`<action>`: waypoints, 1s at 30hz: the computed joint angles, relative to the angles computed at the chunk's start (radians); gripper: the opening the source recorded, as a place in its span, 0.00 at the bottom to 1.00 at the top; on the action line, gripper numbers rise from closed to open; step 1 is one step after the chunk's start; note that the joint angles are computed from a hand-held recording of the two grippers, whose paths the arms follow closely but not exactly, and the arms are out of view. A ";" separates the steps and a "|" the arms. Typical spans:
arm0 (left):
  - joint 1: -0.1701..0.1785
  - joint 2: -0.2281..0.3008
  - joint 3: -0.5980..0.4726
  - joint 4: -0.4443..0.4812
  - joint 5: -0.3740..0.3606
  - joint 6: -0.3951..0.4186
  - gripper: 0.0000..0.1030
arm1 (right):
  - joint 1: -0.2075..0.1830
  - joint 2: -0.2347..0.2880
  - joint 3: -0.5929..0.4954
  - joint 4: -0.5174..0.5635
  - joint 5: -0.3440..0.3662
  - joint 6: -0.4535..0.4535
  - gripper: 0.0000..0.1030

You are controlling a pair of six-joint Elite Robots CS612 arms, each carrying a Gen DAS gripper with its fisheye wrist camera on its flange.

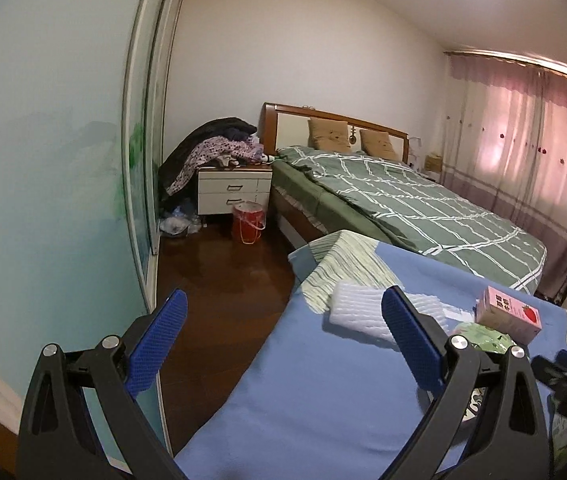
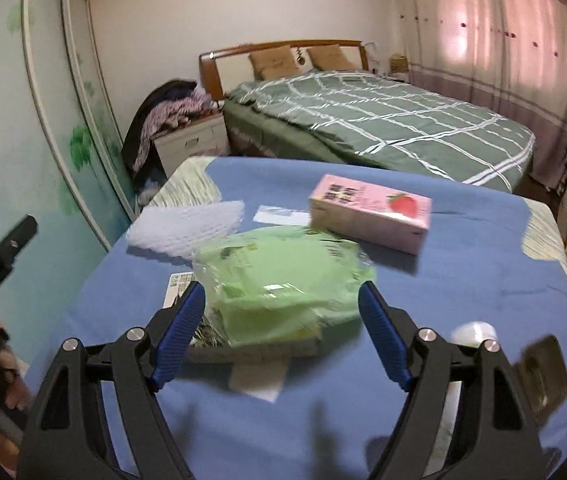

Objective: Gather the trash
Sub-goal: 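Move the right gripper to the table and grasp the green plastic bag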

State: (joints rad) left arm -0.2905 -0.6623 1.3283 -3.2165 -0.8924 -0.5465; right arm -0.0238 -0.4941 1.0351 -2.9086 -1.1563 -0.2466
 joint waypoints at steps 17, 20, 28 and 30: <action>-0.001 0.001 -0.016 0.070 0.018 -0.020 0.94 | 0.025 0.068 -0.093 0.056 -0.037 -0.020 0.55; -0.003 0.001 -0.016 0.073 0.020 -0.020 0.94 | 0.022 0.065 -0.090 0.049 -0.033 -0.015 0.40; -0.005 0.000 -0.015 0.086 0.021 -0.026 0.94 | 0.011 0.051 -0.068 -0.002 -0.027 0.026 0.21; -0.004 0.001 -0.017 0.091 0.019 -0.026 0.94 | 0.009 0.039 -0.048 -0.034 -0.023 0.028 0.20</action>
